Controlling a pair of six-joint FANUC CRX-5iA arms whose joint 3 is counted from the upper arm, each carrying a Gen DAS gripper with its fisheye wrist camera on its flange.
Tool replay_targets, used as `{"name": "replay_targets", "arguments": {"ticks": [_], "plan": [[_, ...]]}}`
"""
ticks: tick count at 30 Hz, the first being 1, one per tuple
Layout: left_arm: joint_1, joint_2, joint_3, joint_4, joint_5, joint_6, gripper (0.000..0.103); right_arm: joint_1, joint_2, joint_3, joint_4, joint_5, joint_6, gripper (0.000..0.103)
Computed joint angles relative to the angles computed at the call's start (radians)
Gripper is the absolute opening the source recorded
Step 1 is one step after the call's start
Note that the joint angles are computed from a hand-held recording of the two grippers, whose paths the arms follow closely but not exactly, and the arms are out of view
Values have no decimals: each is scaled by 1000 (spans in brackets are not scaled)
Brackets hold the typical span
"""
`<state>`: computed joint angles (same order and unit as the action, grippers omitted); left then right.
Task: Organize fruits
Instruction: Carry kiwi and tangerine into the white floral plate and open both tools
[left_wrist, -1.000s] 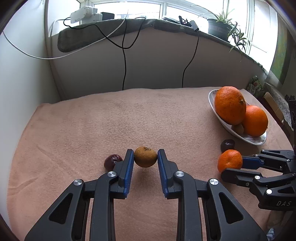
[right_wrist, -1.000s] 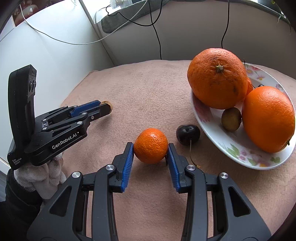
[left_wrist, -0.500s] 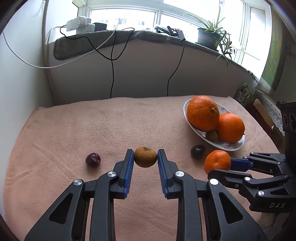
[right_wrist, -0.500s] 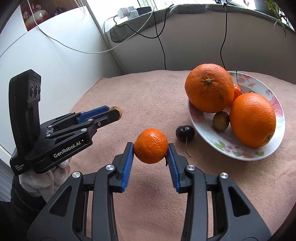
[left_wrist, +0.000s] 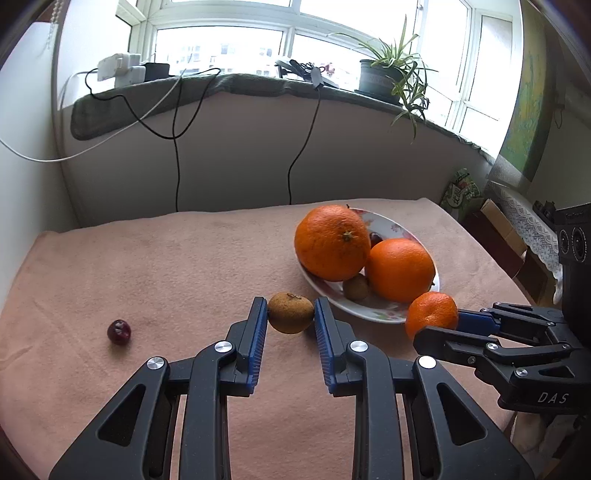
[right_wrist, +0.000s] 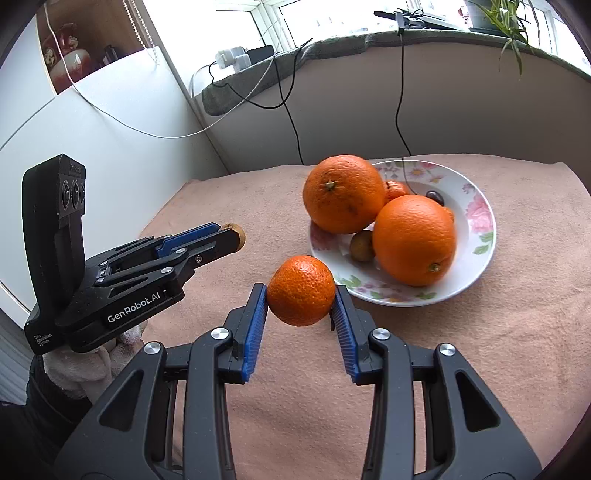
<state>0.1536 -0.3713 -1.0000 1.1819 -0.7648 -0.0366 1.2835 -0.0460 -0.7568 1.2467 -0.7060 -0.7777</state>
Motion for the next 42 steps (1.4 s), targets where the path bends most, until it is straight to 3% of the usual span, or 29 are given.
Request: {"name": "replay_targets", "arguments": {"ticks": [16, 42], "plan": [[-181, -1, 2, 3, 67, 74, 25, 33, -152, -121, -51, -121, -21, 38], [-265, 43, 21, -28, 150, 131, 25, -181, -130, -125, -102, 14, 173, 38]]}}
